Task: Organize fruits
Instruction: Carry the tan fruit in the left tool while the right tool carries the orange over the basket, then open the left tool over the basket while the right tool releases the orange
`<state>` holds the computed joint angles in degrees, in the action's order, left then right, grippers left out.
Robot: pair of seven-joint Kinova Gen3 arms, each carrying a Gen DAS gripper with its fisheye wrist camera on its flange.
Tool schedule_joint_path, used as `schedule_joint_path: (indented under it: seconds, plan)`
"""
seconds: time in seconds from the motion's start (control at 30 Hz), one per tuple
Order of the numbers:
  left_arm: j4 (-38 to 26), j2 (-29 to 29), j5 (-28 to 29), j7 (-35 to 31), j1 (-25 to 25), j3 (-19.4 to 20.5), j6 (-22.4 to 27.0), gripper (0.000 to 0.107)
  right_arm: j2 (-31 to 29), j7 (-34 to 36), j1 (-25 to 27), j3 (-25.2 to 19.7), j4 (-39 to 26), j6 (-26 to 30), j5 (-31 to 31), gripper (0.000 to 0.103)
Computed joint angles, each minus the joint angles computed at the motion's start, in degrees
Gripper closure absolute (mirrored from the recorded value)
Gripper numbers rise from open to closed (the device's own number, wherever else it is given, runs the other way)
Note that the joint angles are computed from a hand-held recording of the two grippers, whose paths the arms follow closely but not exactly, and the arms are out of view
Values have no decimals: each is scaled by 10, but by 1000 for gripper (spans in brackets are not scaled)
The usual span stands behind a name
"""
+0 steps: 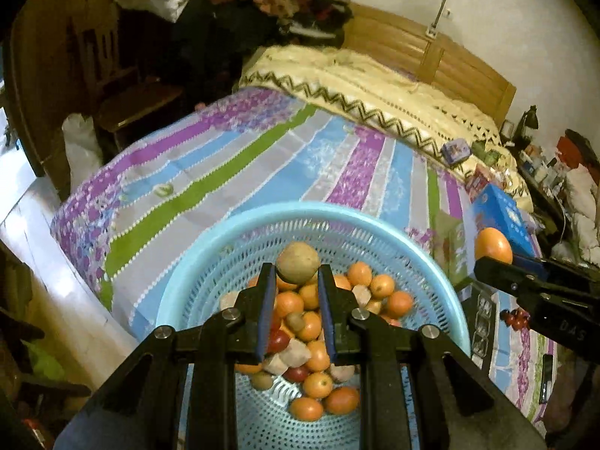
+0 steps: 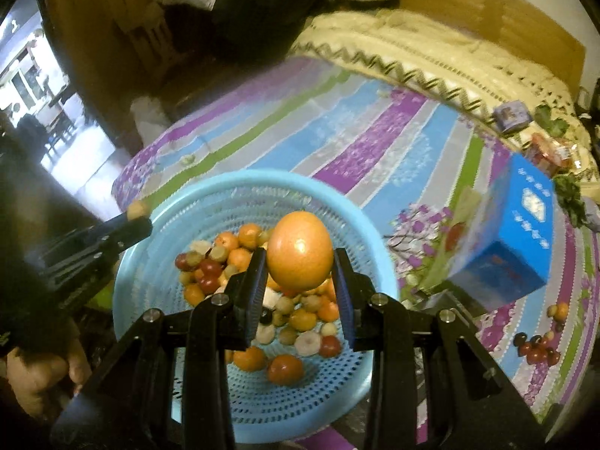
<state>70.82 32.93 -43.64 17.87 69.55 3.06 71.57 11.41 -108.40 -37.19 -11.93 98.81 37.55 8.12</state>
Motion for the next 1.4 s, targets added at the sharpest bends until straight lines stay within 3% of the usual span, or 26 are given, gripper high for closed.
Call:
schedule_joint_path:
  seconds: [0.27,0.57,0.87,1.4]
  plan:
    - [47,-17,42,-15,-36,16,-53,85,45,56,12,-10,-48,69,-57,68]
    - [97,-32,97,-39,-76,25,-119,85,71,73,4,-2,-71,109,-68,68]
    - [91,-21,135,-89,-94,26,-149,85,85,90,11,0,-78,123,-85,68]
    - [73,-6,169,-137,-99,17,-152,85,88,101,15,2,-78,127,-91,67]
